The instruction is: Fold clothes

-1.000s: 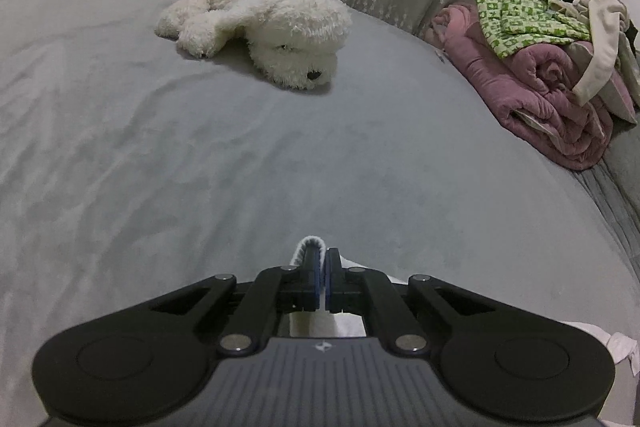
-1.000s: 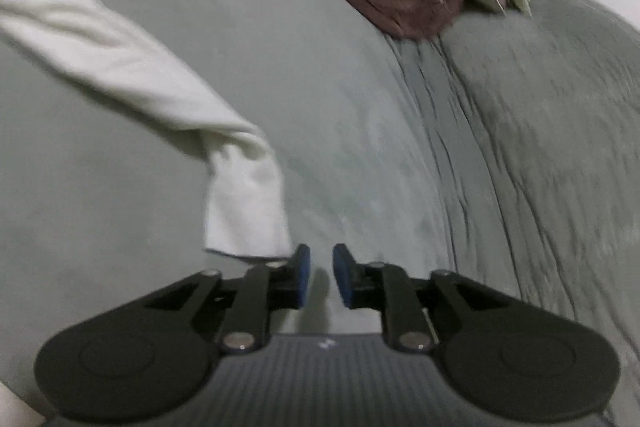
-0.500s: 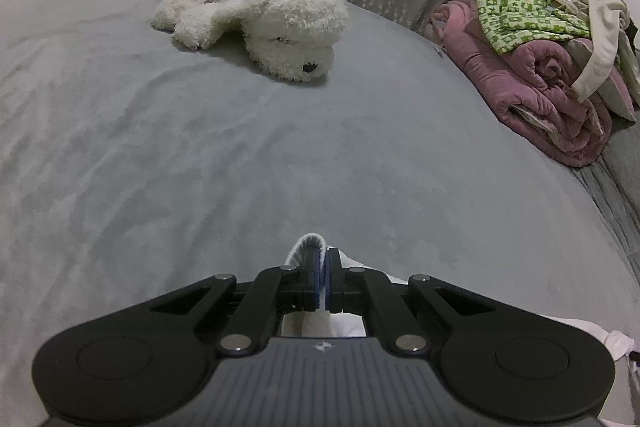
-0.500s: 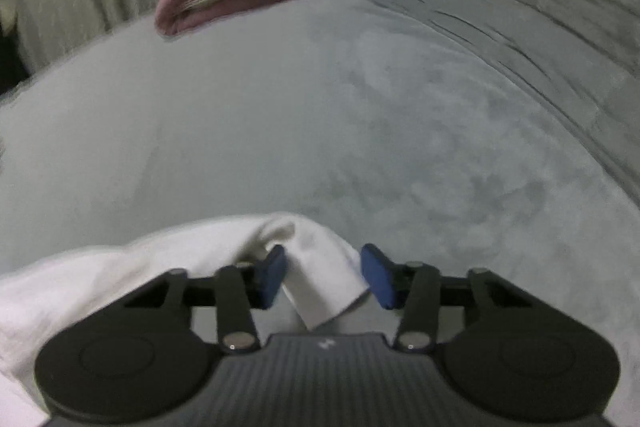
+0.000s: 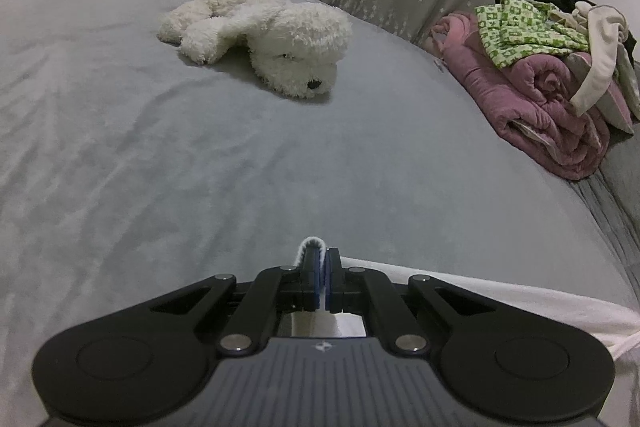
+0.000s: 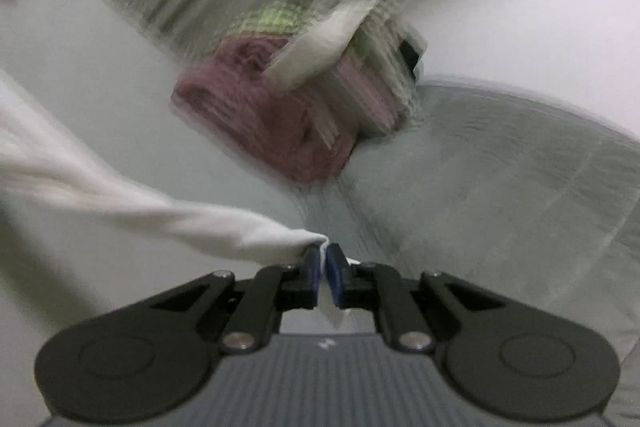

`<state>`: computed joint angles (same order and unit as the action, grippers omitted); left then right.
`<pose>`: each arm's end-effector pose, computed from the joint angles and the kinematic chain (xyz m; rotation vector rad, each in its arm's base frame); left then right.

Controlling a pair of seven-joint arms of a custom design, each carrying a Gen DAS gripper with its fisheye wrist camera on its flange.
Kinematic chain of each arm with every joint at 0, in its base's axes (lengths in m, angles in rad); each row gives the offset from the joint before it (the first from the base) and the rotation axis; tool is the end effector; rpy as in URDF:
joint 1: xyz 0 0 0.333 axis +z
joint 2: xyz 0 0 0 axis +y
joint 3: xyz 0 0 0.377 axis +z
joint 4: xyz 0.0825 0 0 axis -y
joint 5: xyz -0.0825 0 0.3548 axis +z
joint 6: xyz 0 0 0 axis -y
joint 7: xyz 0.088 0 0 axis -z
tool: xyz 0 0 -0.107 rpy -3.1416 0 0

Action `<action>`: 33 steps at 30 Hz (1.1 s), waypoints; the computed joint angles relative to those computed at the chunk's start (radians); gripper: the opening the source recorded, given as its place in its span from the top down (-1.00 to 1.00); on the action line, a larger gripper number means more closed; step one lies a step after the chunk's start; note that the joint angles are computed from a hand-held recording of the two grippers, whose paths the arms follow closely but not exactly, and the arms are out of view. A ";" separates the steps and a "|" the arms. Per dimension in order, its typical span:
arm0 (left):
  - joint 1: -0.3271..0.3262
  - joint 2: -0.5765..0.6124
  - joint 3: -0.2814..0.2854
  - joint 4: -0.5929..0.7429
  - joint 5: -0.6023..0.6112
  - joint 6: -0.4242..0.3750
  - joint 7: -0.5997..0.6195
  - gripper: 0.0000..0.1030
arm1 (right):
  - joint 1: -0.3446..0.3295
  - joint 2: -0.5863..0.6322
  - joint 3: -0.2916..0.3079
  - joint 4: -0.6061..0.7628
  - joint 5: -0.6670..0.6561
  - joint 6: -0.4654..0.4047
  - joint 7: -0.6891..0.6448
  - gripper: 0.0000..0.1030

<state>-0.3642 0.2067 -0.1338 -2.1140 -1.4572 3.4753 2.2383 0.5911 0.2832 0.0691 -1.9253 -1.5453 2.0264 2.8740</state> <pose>0.5289 -0.1481 0.4618 -2.1407 1.3380 -1.0830 0.5265 0.3312 0.4500 -1.9621 1.4619 -1.7932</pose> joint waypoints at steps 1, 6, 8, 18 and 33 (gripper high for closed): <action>-0.001 0.000 0.001 0.001 -0.003 -0.003 0.006 0.98 | -0.018 0.020 0.003 0.012 0.106 0.005 -0.083 0.86; 0.016 0.007 -0.018 0.033 -0.095 -0.003 0.112 0.98 | -0.019 0.061 -0.018 0.057 0.326 -0.036 -0.231 0.79; 0.037 0.009 -0.043 0.042 -0.119 0.002 0.140 0.98 | -0.016 0.048 -0.032 0.080 0.325 -0.017 -0.133 0.55; 0.121 0.018 -0.142 0.052 -0.128 0.022 0.152 0.98 | -0.129 0.009 -0.071 0.078 0.440 0.513 0.277 0.25; 0.105 0.011 -0.116 0.015 -0.018 0.014 -0.002 0.98 | -0.054 -0.073 -0.148 -0.001 -0.051 0.515 0.719 0.89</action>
